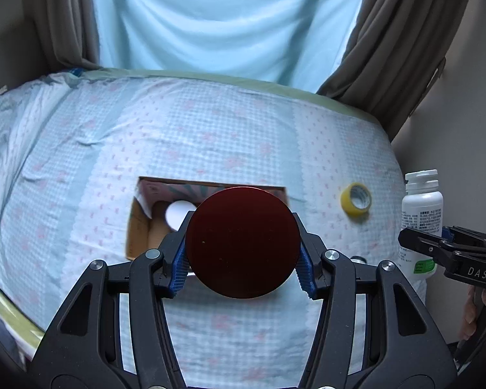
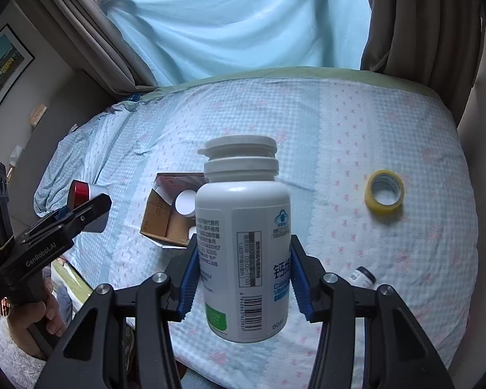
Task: Organize rigid objects
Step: 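Carry the red-lidded jar and pill bottle over the cardboard box with both tools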
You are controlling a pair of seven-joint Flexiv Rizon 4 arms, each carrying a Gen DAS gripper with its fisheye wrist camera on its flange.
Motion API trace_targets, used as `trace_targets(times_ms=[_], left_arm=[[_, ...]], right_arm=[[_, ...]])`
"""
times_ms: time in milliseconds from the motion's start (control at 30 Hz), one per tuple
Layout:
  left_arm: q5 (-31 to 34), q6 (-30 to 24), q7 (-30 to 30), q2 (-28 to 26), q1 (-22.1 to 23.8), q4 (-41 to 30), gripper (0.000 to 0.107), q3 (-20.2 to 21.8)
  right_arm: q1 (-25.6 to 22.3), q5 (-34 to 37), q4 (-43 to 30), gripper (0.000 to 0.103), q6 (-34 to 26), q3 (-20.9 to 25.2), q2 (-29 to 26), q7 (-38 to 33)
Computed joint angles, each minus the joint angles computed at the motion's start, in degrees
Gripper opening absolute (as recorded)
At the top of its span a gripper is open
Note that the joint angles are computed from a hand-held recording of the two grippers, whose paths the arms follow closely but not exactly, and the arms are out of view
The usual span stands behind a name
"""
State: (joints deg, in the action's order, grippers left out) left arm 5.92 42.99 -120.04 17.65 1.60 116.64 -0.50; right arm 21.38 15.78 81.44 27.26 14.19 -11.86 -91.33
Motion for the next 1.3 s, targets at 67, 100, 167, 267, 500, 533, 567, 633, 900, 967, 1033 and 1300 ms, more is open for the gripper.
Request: trace_targets(times_ms=[67,100,167,267,500,533,567,633,900,967,1033,1300], left_arm=[[-2.08,0.86,4.48,0.29,-0.04,1.57,0.050,2.86],[-3.23,1.27,6.75,0.15,0.13,2.27,0.050,3.99],[-5.93,2.40,11.90,-0.27,0.65,3.93,0.050,6.22],[-9.63,2.82,19.76,-1.55,1.93,5.73,0.050,8.50],[-18.62,2.57,34.30,-6.96,5.48,8.96,0.050,10.79],[-19.93,2.68,35.67,-7.87,5.96,9.34,0.050,10.90],[-20.89,2.77,36.82,-8.73,6.45,9.57,0.050,10.88],[-22.18,3.23,38.68,-10.57,7.28,9.96,0.050,10.62],[-25.60,4.08,42.76,-17.47,9.43,10.84,0.050,9.60],[-24.98,4.00,43.25,-19.60,9.76,10.54,0.050,9.24],[-24.77,4.20,43.96,-21.45,9.87,10.37,0.050,8.82],[-24.03,3.18,43.94,-26.37,9.71,9.11,0.050,7.83]], right_arm=[[1.61,-1.39,0.15,0.046,0.79,0.29,-0.60,3.27],[2.50,-2.22,0.12,0.046,1.18,0.47,-1.00,4.98],[4.37,-4.23,-0.33,0.046,1.62,0.78,-2.28,7.95],[7.28,-7.45,-1.45,0.046,2.20,1.02,-4.75,13.02],[11.90,-9.59,-5.98,0.046,1.56,1.67,-11.75,24.06],[12.27,-9.20,-7.06,0.046,1.01,1.84,-13.12,25.26],[12.54,-8.77,-8.15,0.046,0.38,2.00,-14.40,26.29],[13.02,-7.99,-10.36,0.046,-1.08,2.26,-16.87,28.06],[14.53,-5.77,-21.66,0.046,-9.10,2.52,-27.57,31.10],[14.59,-4.83,-25.37,0.046,-12.17,2.56,-30.83,31.98],[14.68,-3.77,-28.48,0.046,-14.72,2.53,-33.77,33.16],[14.39,-0.81,-38.74,0.046,-23.50,2.52,-42.46,34.86]])
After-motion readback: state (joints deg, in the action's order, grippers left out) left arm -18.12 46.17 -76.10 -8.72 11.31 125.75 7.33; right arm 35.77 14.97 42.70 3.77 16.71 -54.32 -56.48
